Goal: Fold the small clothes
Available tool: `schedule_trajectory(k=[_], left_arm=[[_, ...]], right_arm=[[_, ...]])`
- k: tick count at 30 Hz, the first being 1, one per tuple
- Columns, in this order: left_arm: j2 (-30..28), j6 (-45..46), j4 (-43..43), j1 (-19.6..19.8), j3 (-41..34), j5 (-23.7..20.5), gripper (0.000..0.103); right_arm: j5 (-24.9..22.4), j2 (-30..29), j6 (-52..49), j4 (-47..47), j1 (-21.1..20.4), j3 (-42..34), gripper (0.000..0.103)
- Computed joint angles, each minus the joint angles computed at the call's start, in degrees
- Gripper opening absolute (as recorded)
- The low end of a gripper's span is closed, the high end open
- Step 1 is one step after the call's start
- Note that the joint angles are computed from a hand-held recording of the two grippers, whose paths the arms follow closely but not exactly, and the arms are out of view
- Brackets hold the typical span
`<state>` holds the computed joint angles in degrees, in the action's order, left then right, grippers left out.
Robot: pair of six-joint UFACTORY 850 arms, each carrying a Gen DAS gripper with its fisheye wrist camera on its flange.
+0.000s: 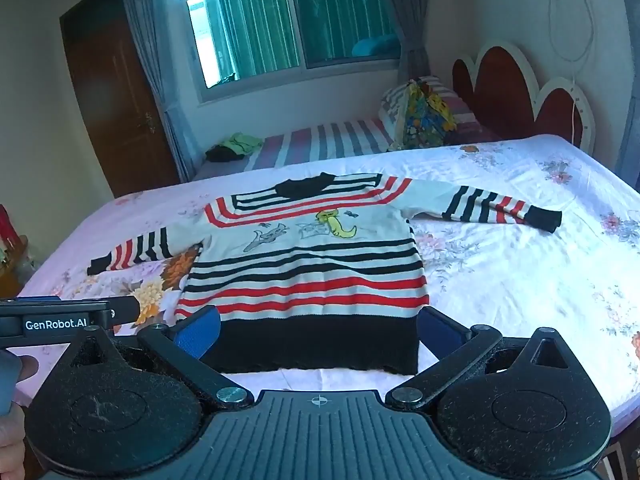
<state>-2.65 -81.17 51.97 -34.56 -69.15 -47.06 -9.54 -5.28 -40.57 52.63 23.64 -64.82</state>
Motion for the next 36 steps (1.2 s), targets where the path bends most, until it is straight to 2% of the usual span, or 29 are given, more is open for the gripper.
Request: schedule_trajectory(k=[12,36], left_arm=[[0.0,0.2,1.1,1.0,0.0,0.2,0.102],[-0.8,0.2,0.9,0.8,-0.5,0.3,0.102]], right_arm=[[0.7,-1.3,4.1,-3.4,0.8,-1.3,0.103],[0.7,-1.4,0.5,0.2,0.7,-0.7,0.103]])
